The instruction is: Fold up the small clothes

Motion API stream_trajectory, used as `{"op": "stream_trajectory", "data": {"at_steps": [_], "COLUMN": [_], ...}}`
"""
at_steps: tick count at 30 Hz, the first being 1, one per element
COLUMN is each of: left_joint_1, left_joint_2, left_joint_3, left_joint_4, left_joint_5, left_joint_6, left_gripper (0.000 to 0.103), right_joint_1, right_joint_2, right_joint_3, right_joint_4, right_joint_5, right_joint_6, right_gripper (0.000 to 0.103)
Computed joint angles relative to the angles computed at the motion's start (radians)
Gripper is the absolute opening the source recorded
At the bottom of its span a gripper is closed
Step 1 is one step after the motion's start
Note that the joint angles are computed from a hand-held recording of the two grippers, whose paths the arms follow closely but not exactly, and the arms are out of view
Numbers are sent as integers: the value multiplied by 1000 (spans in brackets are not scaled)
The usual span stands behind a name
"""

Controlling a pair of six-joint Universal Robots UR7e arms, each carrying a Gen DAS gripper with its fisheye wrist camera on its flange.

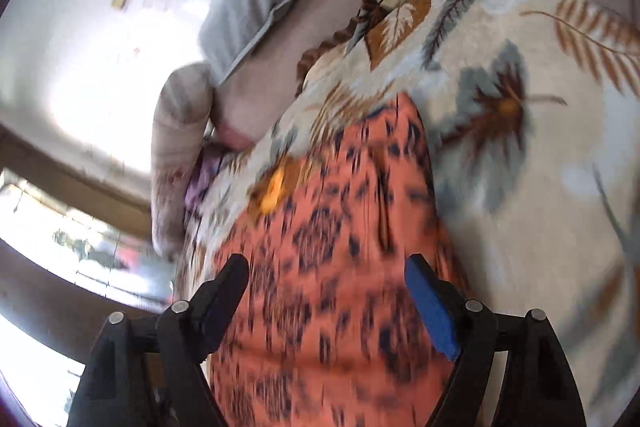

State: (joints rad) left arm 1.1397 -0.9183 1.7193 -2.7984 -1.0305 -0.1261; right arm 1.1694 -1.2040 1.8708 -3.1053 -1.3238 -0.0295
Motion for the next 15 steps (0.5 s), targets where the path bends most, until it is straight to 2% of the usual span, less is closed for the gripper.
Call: {"op": "stream_trajectory", "data": {"at_steps": [1,3,5,8,10,12,15], "left_joint_1": [-2,-4,1,10,16,16,5], "left_joint_2": [-17,-49,-79,-111,-119,-118,-134], "left_joint_3": [31,84,125,159,170,184,193], "left_joint_4": [-3,17,33,79,106,96,119], "left_joint_5": [-14,-28,-48,-65,-82,-75,-77], "left_joint_6": [4,-3,-15,-65,-76,-57,-58], "left_gripper": [82,82,82,82,82,82,82], "right_joint_1": [-12,-21,-55,-127,-174,-187,-200], "right_joint_2": [-43,-118,-163,-217,-228,-217,-215], "right_joint_3": [62,167,246,339,379,383,400], "right_joint_4": [7,47,45,68,77,96,84], "right_joint_5": [-1,-67,-89,-58,3,-10,30], "right_joint_6": [-31,-93,-115,-76,-71,-59,-73], "right_gripper": [84,85,85,85,85,85,85]}}
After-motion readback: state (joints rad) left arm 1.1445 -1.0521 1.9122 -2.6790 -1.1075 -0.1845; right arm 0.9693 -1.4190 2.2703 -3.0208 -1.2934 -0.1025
